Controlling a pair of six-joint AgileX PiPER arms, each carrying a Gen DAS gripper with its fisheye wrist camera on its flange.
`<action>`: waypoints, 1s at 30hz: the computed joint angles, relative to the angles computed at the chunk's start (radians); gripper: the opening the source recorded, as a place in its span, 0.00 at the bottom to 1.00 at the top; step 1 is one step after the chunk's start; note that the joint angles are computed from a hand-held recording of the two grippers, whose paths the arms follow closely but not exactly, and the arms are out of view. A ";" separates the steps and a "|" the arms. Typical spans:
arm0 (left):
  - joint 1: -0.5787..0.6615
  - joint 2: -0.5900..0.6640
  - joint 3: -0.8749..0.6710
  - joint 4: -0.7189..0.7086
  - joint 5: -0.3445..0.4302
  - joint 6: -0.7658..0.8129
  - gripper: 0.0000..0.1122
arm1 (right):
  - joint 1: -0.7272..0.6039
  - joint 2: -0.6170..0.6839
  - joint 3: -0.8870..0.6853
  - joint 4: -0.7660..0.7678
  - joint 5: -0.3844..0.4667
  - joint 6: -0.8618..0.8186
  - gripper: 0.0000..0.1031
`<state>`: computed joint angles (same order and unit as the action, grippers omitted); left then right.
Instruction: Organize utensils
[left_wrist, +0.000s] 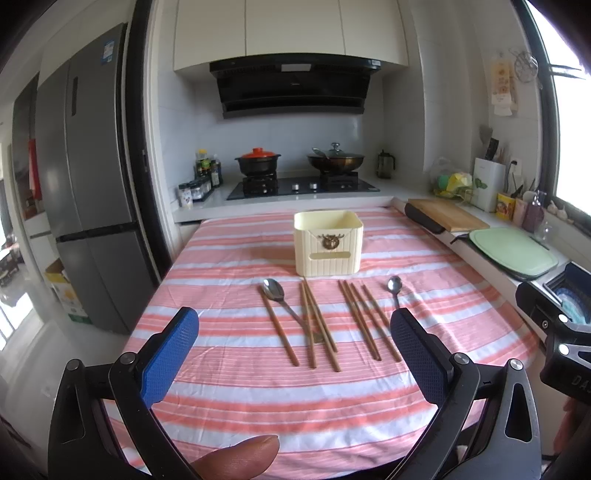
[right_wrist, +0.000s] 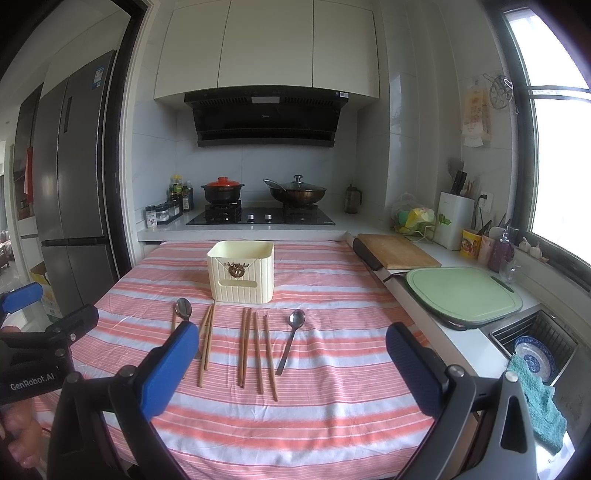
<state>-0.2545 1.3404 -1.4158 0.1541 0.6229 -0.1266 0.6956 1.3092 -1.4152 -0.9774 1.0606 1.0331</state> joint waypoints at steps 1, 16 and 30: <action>0.000 0.002 -0.004 0.000 0.002 0.000 0.92 | -0.001 0.001 -0.001 0.001 -0.001 -0.002 1.00; 0.114 0.138 -0.089 -0.020 0.041 0.004 0.92 | -0.050 -0.015 0.052 -0.051 -0.119 0.021 1.00; 0.215 0.700 -0.641 -0.242 0.387 0.067 0.92 | -0.523 0.185 0.029 0.492 -0.399 -0.447 1.00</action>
<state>-0.0394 2.0403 -2.0565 -0.0881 1.0098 -0.0597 0.1724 1.4938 -1.3859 -0.4856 0.6611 0.5864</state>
